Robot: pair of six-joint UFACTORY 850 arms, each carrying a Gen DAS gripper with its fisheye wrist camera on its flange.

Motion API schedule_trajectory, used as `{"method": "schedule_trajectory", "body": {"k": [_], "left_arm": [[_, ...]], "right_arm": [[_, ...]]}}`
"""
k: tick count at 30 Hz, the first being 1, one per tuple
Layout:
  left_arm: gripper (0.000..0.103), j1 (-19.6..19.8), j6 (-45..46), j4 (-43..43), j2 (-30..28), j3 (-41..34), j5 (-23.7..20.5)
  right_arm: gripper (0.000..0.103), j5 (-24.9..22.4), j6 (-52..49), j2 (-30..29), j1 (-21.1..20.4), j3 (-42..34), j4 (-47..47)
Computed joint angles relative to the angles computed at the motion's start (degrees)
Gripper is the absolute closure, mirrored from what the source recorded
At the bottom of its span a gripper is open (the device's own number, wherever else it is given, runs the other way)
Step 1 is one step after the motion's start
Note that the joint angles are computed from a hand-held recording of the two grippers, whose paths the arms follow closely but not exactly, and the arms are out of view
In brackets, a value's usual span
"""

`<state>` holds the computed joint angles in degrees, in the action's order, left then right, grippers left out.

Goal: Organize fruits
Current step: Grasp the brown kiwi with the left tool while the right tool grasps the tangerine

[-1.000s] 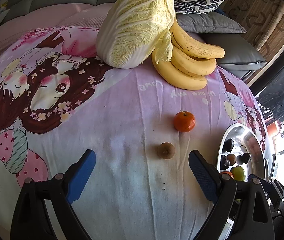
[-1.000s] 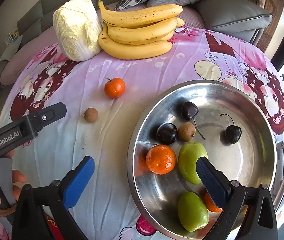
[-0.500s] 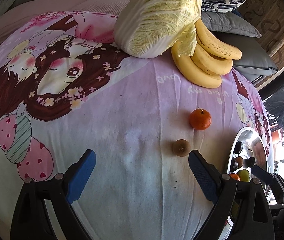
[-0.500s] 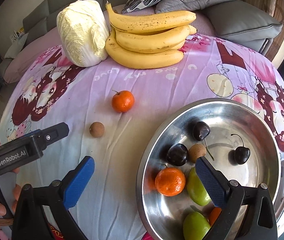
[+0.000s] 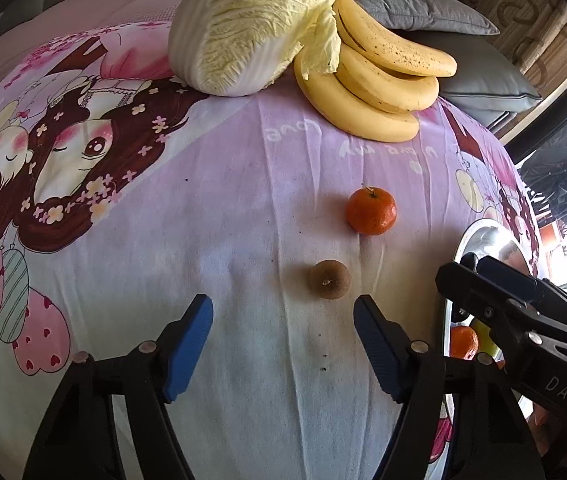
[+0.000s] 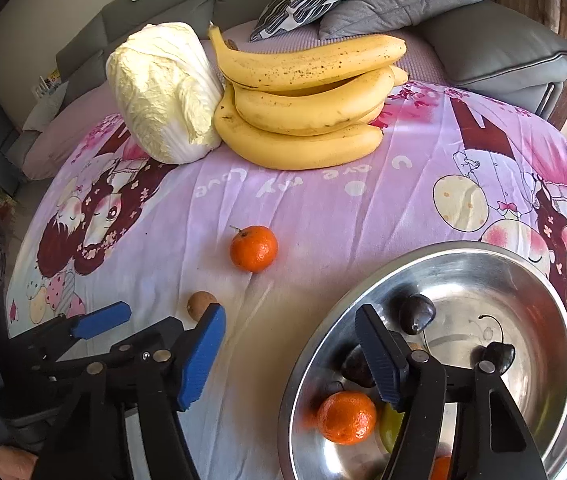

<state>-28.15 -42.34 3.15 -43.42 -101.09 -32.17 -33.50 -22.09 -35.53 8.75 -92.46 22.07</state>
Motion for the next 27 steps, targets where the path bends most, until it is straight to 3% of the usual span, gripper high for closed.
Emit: {"method": "schedule_trajectory", "body": {"k": [7, 19, 27], "left_arm": [[0.040, 0.1, 6.7, -4.2, -3.7, -5.8, -3.1], [0.076, 0.1, 13.0, -8.4, -8.9, -13.3, -7.9], [0.077, 0.8, 14.5, -9.9, -8.7, -13.3, -7.0]], "right_arm": [[0.044, -1.3, -1.4, -2.0, -0.3, -2.6, 1.2], [0.050, -3.6, -2.6, -5.7, 0.3, -7.5, 1.2], [0.050, -5.2, -3.1, -8.1, 0.9, -10.6, 0.8]]}}
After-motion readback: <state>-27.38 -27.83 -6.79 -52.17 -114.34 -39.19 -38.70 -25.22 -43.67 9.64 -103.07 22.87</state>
